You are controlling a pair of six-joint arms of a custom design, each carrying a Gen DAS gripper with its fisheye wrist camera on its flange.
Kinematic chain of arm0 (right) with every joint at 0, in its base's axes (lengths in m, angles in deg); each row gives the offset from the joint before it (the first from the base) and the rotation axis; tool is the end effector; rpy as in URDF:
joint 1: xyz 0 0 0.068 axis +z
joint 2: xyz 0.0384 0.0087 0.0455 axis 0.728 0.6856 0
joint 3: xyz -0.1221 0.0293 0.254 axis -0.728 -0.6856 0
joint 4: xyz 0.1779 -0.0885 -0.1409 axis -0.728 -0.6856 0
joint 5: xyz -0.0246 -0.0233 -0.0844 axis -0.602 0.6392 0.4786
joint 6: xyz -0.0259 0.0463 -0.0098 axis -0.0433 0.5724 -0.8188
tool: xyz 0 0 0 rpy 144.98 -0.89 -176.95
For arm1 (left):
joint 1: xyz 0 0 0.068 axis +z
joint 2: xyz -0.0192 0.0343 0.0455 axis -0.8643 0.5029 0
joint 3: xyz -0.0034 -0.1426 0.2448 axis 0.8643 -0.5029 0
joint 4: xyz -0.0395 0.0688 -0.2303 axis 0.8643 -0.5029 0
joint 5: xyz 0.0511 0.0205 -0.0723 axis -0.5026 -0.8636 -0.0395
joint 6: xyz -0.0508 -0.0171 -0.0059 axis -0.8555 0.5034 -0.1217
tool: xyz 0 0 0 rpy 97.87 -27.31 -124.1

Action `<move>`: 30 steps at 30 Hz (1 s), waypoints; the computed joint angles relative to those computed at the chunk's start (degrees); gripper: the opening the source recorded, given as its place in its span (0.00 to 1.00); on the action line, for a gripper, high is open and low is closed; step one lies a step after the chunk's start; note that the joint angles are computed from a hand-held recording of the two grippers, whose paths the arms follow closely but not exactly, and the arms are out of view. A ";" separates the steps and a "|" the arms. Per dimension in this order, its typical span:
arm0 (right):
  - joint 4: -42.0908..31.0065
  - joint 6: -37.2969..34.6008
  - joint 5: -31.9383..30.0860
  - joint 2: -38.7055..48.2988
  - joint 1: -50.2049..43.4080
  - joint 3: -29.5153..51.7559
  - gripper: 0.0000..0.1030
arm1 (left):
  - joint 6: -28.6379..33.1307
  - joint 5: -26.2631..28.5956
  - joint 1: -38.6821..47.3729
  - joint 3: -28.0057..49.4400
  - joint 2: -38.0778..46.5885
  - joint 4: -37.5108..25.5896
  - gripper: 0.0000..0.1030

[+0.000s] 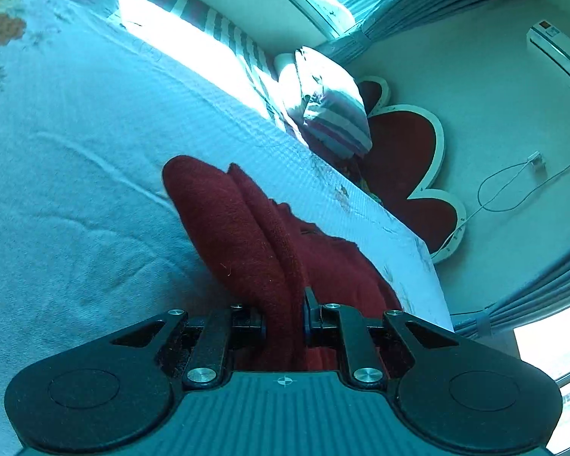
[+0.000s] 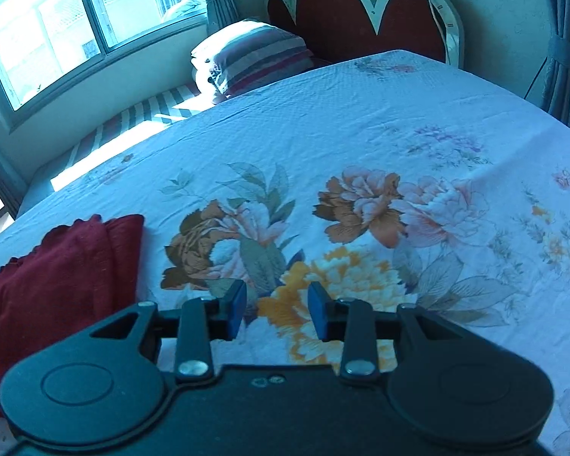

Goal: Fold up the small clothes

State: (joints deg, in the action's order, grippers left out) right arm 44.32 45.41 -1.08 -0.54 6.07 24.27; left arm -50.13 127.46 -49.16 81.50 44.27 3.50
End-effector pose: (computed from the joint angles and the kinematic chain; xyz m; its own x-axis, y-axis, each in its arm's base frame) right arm 0.1685 -0.1268 0.2355 -0.6376 0.3455 -0.6886 0.3152 0.9326 0.1760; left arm 0.3388 0.0383 0.1439 -0.7914 -0.4008 -0.4616 0.0669 0.6937 -0.7171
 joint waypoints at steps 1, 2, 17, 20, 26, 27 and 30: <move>1.47 -1.02 0.75 1.89 -1.25 0.49 0.35 | -0.80 -2.92 -1.97 0.41 -2.37 -1.76 0.15; 2.23 -1.65 0.91 3.41 -2.36 1.09 0.36 | -1.41 -5.98 -4.23 1.00 -4.66 -3.56 0.15; -6.87 -26.86 -15.82 29.16 -26.31 21.98 0.37 | -14.46 -61.11 -49.87 36.72 7.46 -32.86 0.15; -7.65 -26.61 -15.75 35.36 -28.09 28.80 0.37 | -17.34 -64.84 -52.70 41.14 10.66 -35.93 0.15; -10.69 -27.68 -16.05 44.09 -29.66 40.11 0.38 | -22.07 -72.96 -56.85 51.60 15.48 -44.89 0.15; -11.45 -27.84 -16.40 45.41 -29.89 41.73 0.38 | -22.68 -73.07 -57.05 54.02 17.10 -46.59 0.15; -13.00 -28.26 -16.45 47.80 -30.16 44.46 0.38 | -22.73 -73.45 -58.16 59.37 21.46 -48.82 0.15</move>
State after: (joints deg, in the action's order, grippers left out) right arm 31.32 17.15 -17.54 47.26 -24.09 68.73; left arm -72.86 54.01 -107.33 140.87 65.73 -45.32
